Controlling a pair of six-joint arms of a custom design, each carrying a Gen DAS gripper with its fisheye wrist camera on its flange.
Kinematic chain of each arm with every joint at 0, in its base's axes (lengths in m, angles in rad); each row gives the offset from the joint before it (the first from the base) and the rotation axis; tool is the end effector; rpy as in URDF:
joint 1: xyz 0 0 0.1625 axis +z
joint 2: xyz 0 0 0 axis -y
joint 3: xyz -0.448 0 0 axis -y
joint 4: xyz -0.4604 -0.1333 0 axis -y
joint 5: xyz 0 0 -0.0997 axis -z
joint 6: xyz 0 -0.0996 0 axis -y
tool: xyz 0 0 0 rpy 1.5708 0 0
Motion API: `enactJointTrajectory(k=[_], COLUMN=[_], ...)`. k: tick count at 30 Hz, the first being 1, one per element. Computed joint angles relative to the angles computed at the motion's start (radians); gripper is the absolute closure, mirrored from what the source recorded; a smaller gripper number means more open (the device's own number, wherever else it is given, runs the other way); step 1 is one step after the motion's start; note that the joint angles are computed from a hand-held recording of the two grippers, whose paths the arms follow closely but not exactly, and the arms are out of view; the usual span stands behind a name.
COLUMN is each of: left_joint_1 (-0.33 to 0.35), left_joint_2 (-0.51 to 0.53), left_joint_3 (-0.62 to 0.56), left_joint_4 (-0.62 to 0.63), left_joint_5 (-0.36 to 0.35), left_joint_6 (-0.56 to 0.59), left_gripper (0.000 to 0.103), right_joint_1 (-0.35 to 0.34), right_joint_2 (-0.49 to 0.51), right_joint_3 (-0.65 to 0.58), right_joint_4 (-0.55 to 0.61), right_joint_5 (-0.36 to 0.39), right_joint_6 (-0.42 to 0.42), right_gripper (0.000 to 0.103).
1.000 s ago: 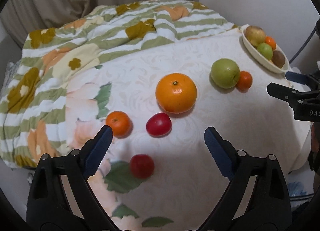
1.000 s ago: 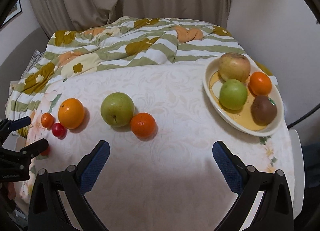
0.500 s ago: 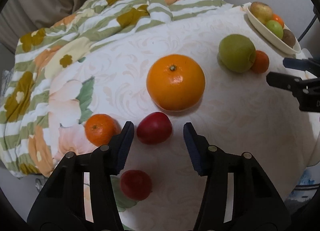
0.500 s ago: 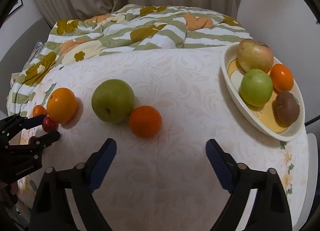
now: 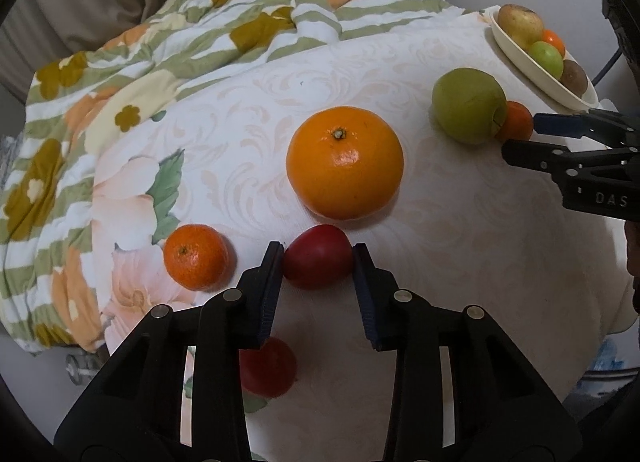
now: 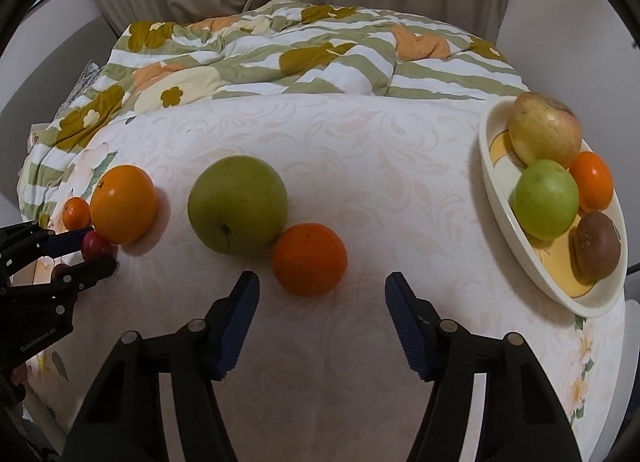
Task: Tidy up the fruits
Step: 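Grasp the red tomato with the left tool while the right tool grasps a mandarin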
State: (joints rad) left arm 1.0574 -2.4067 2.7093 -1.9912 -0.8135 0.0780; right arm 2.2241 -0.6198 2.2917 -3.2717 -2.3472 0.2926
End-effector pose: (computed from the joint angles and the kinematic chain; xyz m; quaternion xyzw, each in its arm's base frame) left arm 0.0703 -0.2860 0.2655 0.2495 0.8936 -0.1331 0.3485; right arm 0.3057 -0.2948 -0.1035 0.1606 -0.9115 0.1844 0.3308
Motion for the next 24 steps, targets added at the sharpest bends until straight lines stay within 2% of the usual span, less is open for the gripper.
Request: enactJointTrajectory(k=[7,14,19,24], left_joint_1=[-0.013,-0.025,-0.045,-0.107], left_joint_2=[-0.034,-0.062,-0.1,-0.177], left_joint_3=[-0.002,0.001,-0.004,-0.017], left_joint_4=[0.053,0.083,0.135,0.247], left_joint_5=[-0.019,-0.02,-0.018,-0.013], left_joint_6=[-0.027,-0.046,-0.072,-0.133], left_gripper=[0.061,0.061,0.061,0.061], right_joint_1=[-0.004,-0.018,-0.005,0.022], right_joint_2=[0.016,0.026,0.027,0.007], right_joint_3=[-0.014,-0.028,-0.027,-0.017], right_joint_4=[-0.015,-0.026,-0.025,-0.008], right_joint_5=[-0.002,0.01,0.002,0.0], right_joint_6=[-0.068,-0.197,-0.192,-0.143], right_gripper=[0.043,0.067,0.068,0.068])
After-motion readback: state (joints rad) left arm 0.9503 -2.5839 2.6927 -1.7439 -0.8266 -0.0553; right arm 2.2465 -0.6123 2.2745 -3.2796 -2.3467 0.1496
